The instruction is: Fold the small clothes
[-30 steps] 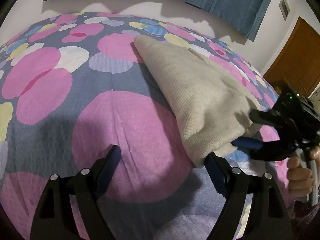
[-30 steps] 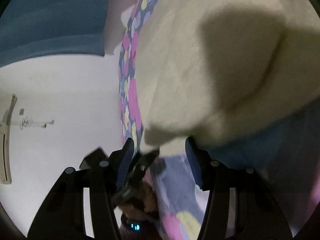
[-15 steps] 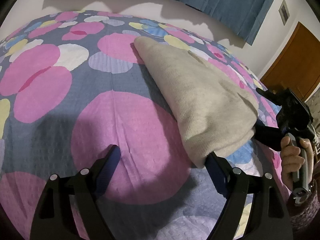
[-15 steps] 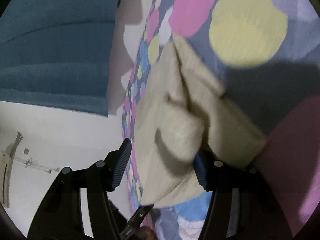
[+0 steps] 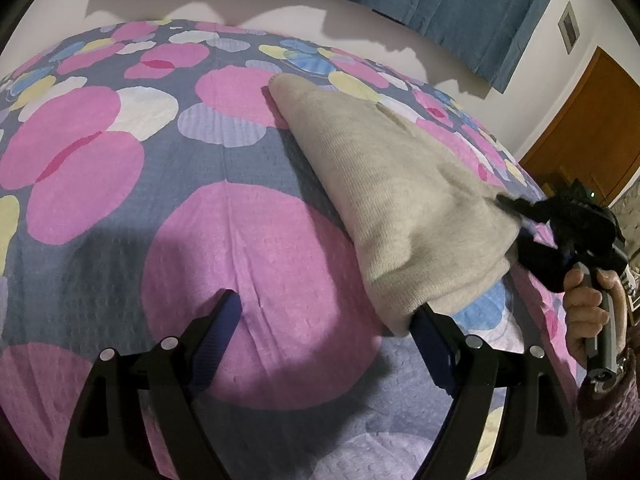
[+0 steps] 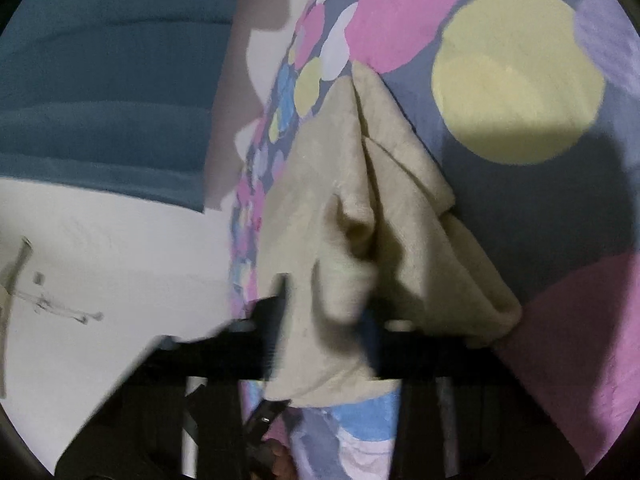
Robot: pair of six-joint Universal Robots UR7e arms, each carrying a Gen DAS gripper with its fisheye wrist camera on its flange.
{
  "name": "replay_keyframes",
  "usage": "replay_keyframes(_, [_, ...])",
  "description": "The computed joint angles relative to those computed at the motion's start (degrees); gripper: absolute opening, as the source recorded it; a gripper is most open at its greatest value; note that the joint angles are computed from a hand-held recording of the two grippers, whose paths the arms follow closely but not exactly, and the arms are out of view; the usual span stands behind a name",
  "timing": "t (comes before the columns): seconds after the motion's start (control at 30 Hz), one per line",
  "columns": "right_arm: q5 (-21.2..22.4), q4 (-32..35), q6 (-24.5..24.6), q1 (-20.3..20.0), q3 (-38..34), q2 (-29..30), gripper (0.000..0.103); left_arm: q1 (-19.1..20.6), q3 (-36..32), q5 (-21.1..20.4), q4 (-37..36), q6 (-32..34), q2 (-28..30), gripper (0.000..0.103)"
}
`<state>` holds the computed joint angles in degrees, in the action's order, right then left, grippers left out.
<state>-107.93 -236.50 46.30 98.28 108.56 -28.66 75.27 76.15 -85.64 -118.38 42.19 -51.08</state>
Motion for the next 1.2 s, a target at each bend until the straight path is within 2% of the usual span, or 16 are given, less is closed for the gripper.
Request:
replay_keyframes(0.1, [-5.72,1.99,-3.52,2.57,0.51,-1.6,0.005,0.05,-0.36,-0.48,0.79,-0.44,0.09,0.082])
replay_keyframes(0.17, [-8.75,2.09,-4.17,3.91,1.49,-2.61,0.005,0.01,-0.74,-1.08,1.86,-0.75,0.1,0.082])
replay_keyframes(0.3, [-10.76,3.65,-3.13,4.02,3.89,-2.98,0.005,-0.12,-1.05,-2.41,4.64,0.31,-0.64,0.082])
replay_keyframes(0.4, [-8.09,3.1,-0.84,1.93,5.19,-1.44,0.005,0.19,-1.54,-4.57,7.03,0.83,-1.68,0.082])
replay_keyframes(0.5, [-6.03,2.51,-1.23,0.67,5.09,-0.58,0.005,0.24,-2.59,-6.69,8.43,-0.75,-2.0,0.082])
replay_keyframes(0.67, [-3.86,2.15,-1.09,0.02,6.62,-1.61,0.01,-1.39,-0.11,-4.0,1.42,-0.77,-1.17,0.082])
replay_keyframes(0.77, [-5.88,2.9,-1.71,0.86,8.37,-3.8,0.021,-1.98,0.03,-0.7,0.13,-1.08,0.45,0.082])
replay_keyframes(0.8, [-6.51,2.62,-2.38,1.01,9.21,-4.66,0.033,-1.84,-0.31,-0.45,0.42,-1.47,0.77,0.082])
replay_keyframes(0.83, [-5.58,2.86,-3.45,0.46,10.14,-5.99,0.039,-1.7,-0.7,-0.27,0.8,-2.14,1.15,0.082])
replay_keyframes(0.9, [-5.27,2.97,-4.05,-0.26,10.51,-7.37,0.043,-1.33,-1.66,-0.29,1.94,-3.22,1.72,0.082])
replay_keyframes(1.1, [1.8,14.75,-9.33,-6.26,5.57,-11.73,0.047,-1.18,-0.82,-0.07,0.48,-2.95,1.5,0.082])
replay_keyframes(1.2, [1.37,22.24,-10.36,-8.03,1.54,-12.22,0.047,-1.16,-0.52,-0.01,0.01,-2.67,1.43,0.082])
